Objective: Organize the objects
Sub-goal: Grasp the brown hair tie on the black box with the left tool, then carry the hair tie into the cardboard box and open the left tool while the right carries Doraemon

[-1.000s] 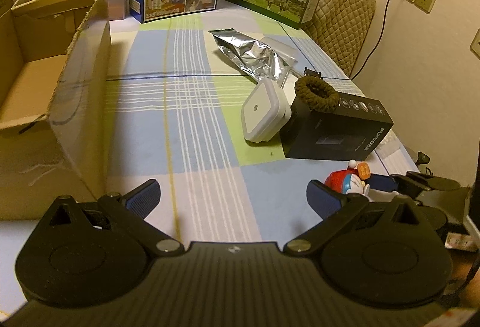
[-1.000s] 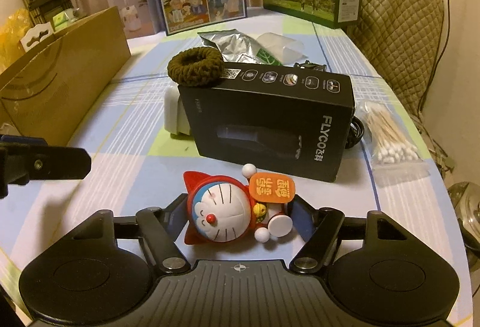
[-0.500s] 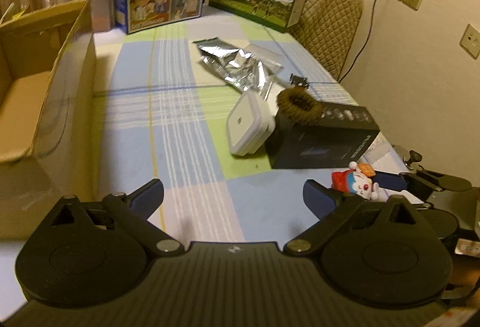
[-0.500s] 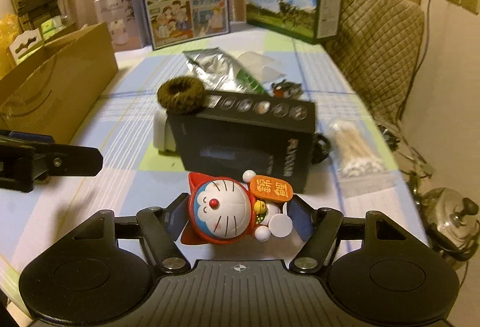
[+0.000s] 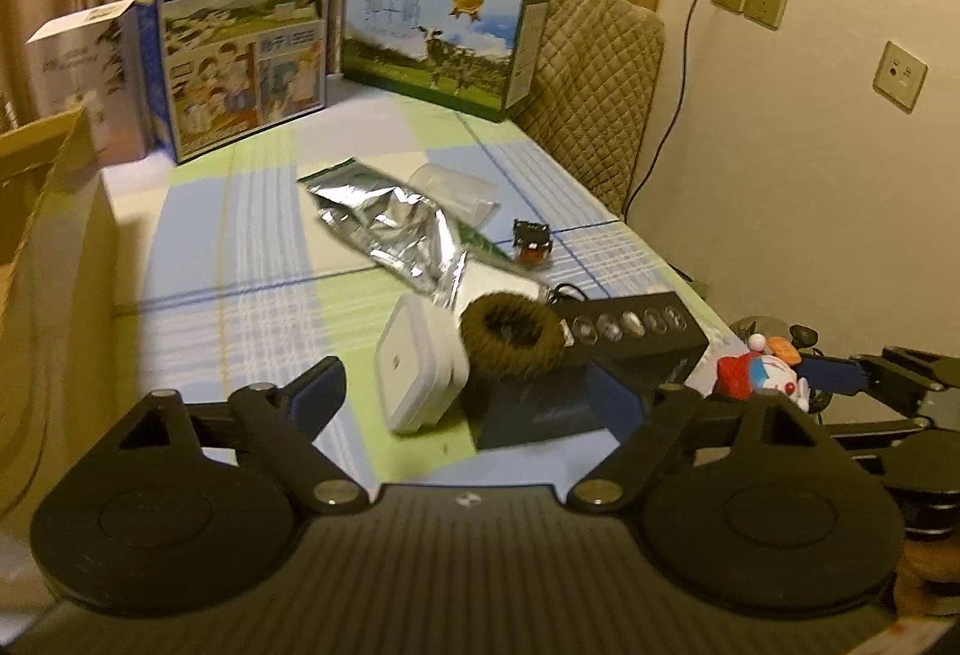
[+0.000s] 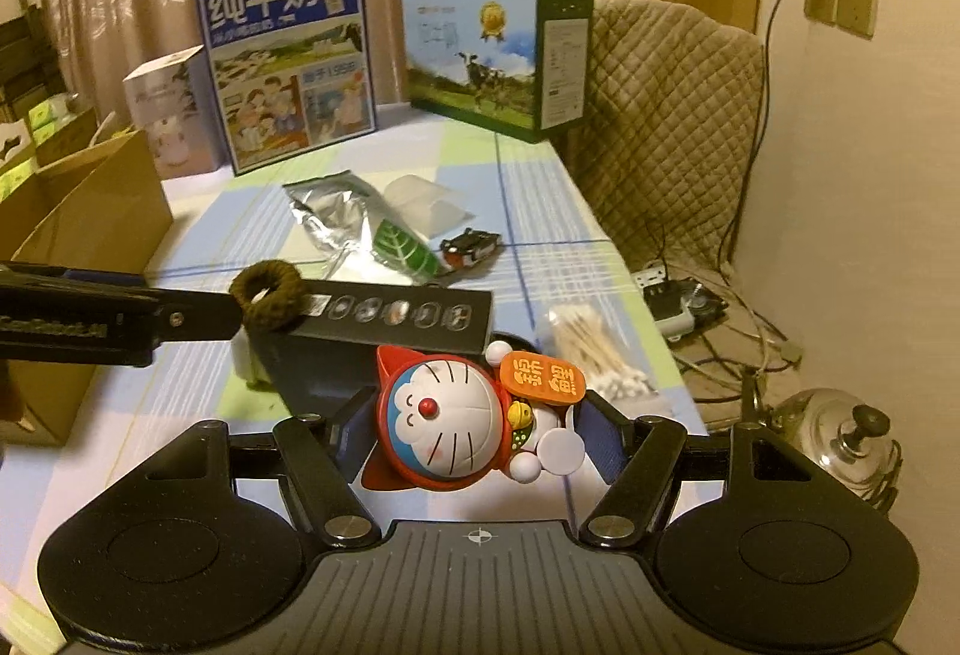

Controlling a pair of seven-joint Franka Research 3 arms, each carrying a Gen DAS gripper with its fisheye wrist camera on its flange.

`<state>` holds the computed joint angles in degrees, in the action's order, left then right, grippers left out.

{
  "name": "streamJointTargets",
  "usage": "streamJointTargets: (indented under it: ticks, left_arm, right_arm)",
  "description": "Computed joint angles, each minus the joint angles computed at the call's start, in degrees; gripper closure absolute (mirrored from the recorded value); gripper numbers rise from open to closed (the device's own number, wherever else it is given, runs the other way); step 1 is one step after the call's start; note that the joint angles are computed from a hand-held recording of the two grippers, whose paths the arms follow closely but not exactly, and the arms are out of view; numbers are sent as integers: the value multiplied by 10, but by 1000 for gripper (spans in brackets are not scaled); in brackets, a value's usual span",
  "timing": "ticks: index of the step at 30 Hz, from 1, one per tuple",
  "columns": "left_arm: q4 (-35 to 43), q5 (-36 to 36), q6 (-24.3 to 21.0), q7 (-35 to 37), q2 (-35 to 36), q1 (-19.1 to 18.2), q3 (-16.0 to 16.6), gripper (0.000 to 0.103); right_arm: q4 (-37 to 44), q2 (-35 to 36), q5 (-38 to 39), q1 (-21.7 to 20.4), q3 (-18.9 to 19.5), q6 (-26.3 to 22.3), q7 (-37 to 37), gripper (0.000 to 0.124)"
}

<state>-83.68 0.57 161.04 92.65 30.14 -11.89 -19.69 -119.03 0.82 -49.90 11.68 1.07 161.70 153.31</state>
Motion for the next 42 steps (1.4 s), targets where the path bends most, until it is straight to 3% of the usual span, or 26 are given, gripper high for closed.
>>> streamJointTargets:
  ticks: [4, 11, 18, 21, 34, 42]
  left_arm:
    - [38, 11, 8, 18, 33, -8, -3, 33]
    - [87, 35, -3, 23, 70, -32, 9, 38]
    - [100, 46, -16, 12, 78, -42, 20, 78]
    - [90, 36, -16, 19, 70, -31, 8, 86]
    - [-52, 6, 21, 0, -57, 16, 8, 87]
    - [-126, -23, 34, -5, -143, 56, 24, 87]
  right_arm:
    - [0, 1, -1, -3, -3, 3, 7, 57]
    - [2, 3, 3, -4, -4, 2, 10, 57]
    - [2, -1, 0, -4, -4, 0, 17, 57]
    - [2, -4, 1, -4, -2, -2, 15, 57]
    - [17, -18, 16, 1, 21, 6, -15, 57]
    - [94, 35, 113, 38, 28, 34, -135, 57]
